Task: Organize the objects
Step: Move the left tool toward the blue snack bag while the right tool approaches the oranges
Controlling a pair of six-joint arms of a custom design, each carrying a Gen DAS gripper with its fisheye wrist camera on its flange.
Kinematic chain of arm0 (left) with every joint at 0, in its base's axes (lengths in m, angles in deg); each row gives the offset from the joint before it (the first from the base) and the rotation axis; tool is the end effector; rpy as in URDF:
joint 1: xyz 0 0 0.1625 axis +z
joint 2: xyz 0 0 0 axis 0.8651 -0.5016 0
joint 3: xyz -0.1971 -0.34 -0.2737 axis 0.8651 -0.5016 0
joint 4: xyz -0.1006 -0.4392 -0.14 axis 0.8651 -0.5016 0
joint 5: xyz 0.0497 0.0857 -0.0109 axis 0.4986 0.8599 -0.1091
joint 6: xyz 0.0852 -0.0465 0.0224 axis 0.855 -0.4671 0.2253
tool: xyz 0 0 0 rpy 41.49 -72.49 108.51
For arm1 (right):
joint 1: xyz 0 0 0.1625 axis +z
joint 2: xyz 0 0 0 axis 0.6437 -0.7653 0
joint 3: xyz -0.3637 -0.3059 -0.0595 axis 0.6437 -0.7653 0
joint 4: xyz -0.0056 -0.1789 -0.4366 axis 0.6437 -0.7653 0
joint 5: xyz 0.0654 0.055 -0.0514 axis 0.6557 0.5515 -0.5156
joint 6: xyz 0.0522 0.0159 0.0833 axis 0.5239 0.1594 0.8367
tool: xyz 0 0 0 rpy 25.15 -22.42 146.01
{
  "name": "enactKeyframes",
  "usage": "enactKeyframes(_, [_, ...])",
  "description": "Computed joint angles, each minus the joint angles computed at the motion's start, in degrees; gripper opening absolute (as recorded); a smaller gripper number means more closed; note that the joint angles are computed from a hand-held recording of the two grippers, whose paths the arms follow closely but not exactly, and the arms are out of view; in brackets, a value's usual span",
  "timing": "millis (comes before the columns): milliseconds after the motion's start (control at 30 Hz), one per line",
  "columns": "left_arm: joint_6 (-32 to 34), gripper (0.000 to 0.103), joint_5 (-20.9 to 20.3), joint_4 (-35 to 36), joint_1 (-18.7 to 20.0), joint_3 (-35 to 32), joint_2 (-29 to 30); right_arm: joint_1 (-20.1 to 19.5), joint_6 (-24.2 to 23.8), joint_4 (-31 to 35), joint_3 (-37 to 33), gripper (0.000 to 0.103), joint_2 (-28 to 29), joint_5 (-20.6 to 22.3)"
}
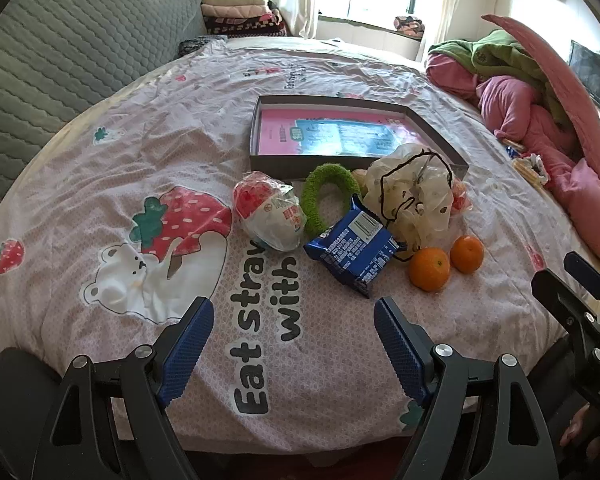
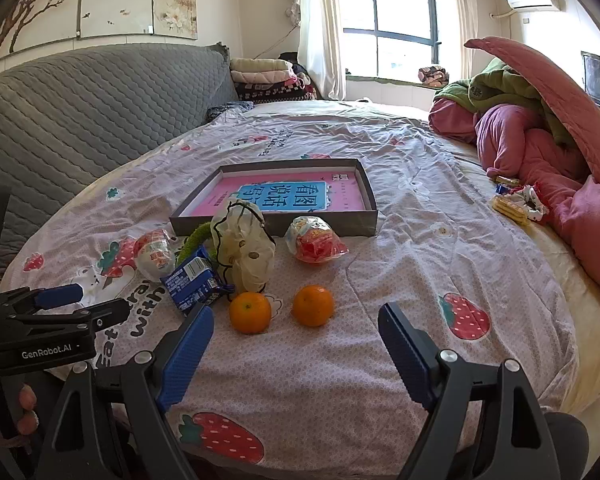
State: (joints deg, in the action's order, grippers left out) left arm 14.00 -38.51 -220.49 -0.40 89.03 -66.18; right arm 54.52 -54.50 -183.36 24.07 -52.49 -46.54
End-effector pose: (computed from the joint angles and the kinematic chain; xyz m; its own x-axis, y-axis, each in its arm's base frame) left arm -0.2756 -0.8522 0.0844 -0.7244 0.2972 -0.6220 0.5793 0.7516 -0.3155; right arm 0.1387 -0.7597 0.2272 -0.7307 0.1454 0.6670 -0.4646 0.6100 -0.6419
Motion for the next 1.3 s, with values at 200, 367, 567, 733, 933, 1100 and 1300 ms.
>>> enactKeyframes(200, [0.3,0.083,0.0,-0.2,-0.1,0.2,-0.1,-0.1,0.6,0.5,0.2,0.084,-0.2,0.3])
enactKeyframes(367, [0.8,0.083,-0.3,-0.9,-0.1,0.7,-0.3,-0.1,1.0,0.8,0.3,0.084,-0.3,0.4])
enactKeyframes(567, [0.5,0.083,-1.1,-0.9,-0.1,0.9,-0.5,-0.1,1.1,0.9,0.2,0.084,-0.3,0.3])
enactKeyframes(733, [0.3,0.083,-1.3,-1.0,-0.1,0.9,-0.6,-0.1,1.1,0.6,0.3,0.084,-0.3,0.2])
enactKeyframes(933, [0.3,0.083,-1.4,-1.0,-0.1,1.0,-0.6,0.0,0.9,0.2,0.5,0.084,-0.4,0.3])
enactKeyframes(1100, [0.2,0.083,-1.8,-1.2,-0.1,1.3,-0.8,0.0,0.6,-0.5,0.7,0.084,-0.4,0.3])
enactKeyframes(1300, [0.5,0.083,-2.3,-1.1,-0.2,1.5,-0.9,0.1,0.2,-0.8,0.8,0.084,-0.4,0.4])
